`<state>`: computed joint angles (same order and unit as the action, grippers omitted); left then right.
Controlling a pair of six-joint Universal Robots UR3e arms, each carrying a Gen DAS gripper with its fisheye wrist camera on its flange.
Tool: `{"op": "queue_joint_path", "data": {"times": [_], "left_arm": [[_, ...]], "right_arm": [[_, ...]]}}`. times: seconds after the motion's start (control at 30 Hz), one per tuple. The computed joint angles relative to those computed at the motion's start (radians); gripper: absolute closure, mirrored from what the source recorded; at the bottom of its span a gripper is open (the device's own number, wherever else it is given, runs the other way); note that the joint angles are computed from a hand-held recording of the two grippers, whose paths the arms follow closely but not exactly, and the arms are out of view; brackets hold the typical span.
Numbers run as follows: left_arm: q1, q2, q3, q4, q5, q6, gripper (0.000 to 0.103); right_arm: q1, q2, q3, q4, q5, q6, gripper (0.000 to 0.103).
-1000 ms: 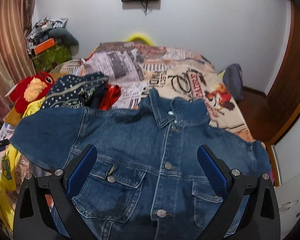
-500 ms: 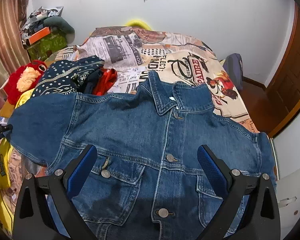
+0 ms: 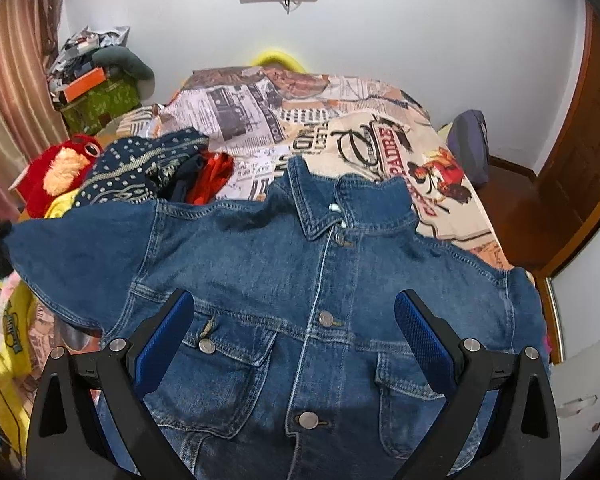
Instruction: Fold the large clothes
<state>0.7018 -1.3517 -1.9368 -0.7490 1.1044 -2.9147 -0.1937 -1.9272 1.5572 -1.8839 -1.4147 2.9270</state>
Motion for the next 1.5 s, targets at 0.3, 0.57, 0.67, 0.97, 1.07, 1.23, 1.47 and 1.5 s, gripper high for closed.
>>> {"op": "queue_joint_path", "data": {"times": [0.3,0.57,0.67,0.97,1.07,1.23,1.47,1.5], "left_arm": [[-0.32,0.065,0.26,-0.047,-0.007,-0.174,0.098],[-0.748,-0.173,0.542,0.004,0.141,-0.298,0.098],[-0.876,-0.304,0.65,-0.025,0.15,-0.341,0.098],[-1.162,-0.637,0.871,-0.164,0.231,-0.337,0.098],[-1.187,-0.747,0.965,-0.312,0.148,-0.326,0.098],[-1.258,-0.8,0.969,-0.348,0.193,-0.26,0.098],[-1.275,-0.683,0.897,-0.352,0.241,-0.147,0.065],[-1.263,-0.665,0.883,-0.34,0.238,-0.137,0.06]], "right_arm": [[-0.134,-0.048,-0.089,0.009,0.13,-0.122,0.003],[-0.403,-0.162,-0.125,0.192,0.329,-0.366,0.003],[-0.506,-0.212,-0.1,0.267,0.374,-0.458,0.003],[-0.768,-0.311,-0.046,0.588,0.43,-0.739,0.003],[-0.812,-0.345,-0.008,0.632,0.413,-0.796,0.003],[-0.908,-0.426,0.046,0.714,0.399,-0.926,0.003],[-0.946,-0.448,0.035,0.766,0.405,-0.98,0.003],[-0.956,-0.449,0.023,0.787,0.414,-0.989,0.003]]}}
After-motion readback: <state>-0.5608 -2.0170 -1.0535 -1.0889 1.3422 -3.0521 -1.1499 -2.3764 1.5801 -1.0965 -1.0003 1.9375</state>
